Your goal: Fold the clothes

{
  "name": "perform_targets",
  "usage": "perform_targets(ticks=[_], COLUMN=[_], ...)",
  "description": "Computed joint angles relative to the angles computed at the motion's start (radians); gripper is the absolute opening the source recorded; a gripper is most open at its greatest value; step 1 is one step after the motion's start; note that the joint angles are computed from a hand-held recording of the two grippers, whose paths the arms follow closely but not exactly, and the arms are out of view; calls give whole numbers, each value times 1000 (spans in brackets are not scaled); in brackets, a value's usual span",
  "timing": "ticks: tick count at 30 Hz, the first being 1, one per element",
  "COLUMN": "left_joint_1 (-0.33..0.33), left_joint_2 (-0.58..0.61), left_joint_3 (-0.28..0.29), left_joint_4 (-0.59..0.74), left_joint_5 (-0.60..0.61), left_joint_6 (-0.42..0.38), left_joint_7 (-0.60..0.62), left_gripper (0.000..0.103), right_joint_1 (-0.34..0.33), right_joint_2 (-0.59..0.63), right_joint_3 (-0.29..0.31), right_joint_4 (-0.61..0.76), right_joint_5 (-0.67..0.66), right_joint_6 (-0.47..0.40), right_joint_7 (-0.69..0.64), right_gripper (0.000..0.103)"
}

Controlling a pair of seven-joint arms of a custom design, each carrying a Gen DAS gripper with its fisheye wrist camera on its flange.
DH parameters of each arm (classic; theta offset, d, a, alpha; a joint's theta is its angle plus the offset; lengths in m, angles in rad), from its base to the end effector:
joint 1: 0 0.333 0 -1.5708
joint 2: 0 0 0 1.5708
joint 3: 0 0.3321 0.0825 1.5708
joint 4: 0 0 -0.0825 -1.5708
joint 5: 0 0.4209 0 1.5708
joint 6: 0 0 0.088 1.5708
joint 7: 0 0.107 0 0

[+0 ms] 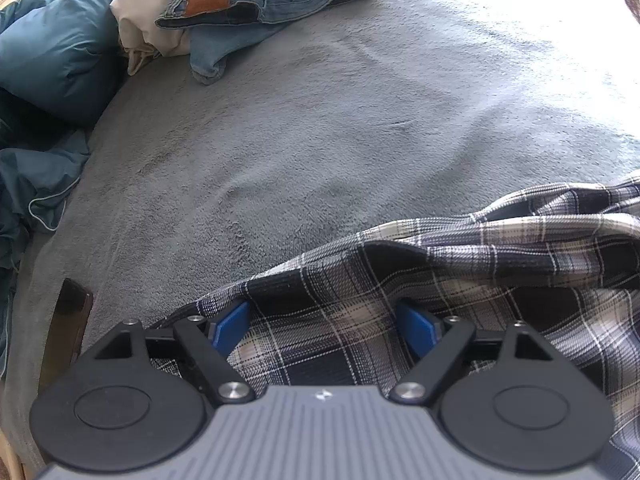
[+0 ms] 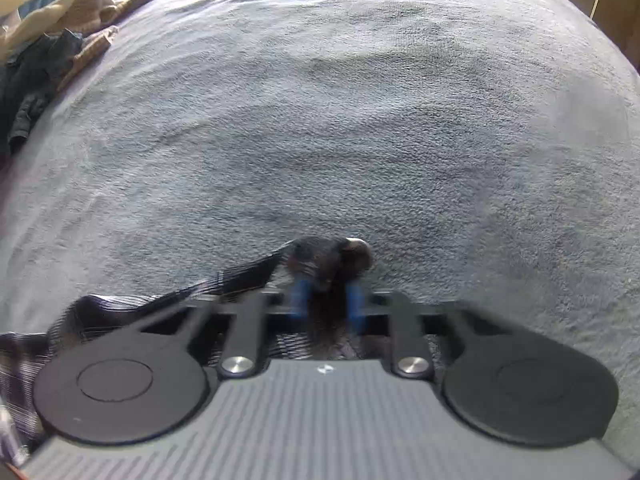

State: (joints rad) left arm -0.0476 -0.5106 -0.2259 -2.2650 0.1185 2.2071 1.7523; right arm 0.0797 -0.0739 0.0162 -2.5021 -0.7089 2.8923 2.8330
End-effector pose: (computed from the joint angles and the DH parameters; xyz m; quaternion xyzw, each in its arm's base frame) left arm 0.4473 -0.1386 0.6036 -0.4946 0.8347 -0.0848 0.2269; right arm 0.5054 0.0871 0.3404 -0.4848 0.8322 -0.1832 0.1972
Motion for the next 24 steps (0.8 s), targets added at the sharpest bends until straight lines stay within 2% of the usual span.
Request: perform_targets(ticks=[1, 5, 9, 12, 13, 14, 15, 17, 19, 21, 24], left_joint_1=[0, -2, -3, -3, -3, -3, -4, -3, -2, -1, -2], left_joint_2=[0, 3, 6, 9, 10, 10, 11, 12, 13, 13, 8], left_joint_3=[0, 0, 2, 2, 3, 4, 4, 3, 2, 2, 3], left_joint_4=[0, 3, 5, 9, 10, 10, 10, 10, 9, 7, 2], left_joint_5=[1, 4, 4, 6, 6, 6, 5, 5, 4, 4, 2], left_joint_6=[-1, -2, 0, -3, -4, -4, -2, 0, 3, 7, 14], left_joint_7=[0, 5, 15, 21, 24, 27, 29, 27, 23, 18, 16], left_gripper=[83, 83, 83, 83, 83, 83, 83, 84, 84, 85, 85], right_joint_1=[-5, -50, -63, -67, -74, -83, -90, -97, -85, -57, 67], right_joint_2=[-10, -70, -109, -82, -79, -86, -105, -178, -276, -387, -532], right_joint_3=[4, 37, 29, 25, 28, 26, 23, 37, 59, 80, 42], right_joint_4=[-4, -18, -68, -73, -73, -80, -95, -133, -186, -242, -342], right_joint_5=[-28, -252, -235, -233, -267, -302, -314, -309, -252, -155, 75], right_joint_6=[4, -71, -130, -124, -115, -88, -67, -95, -166, -252, -286], right_joint_7=[34, 323, 409, 429, 467, 529, 581, 657, 680, 668, 521], right_gripper=[5, 4, 4, 6, 9, 17, 20, 36, 50, 51, 51])
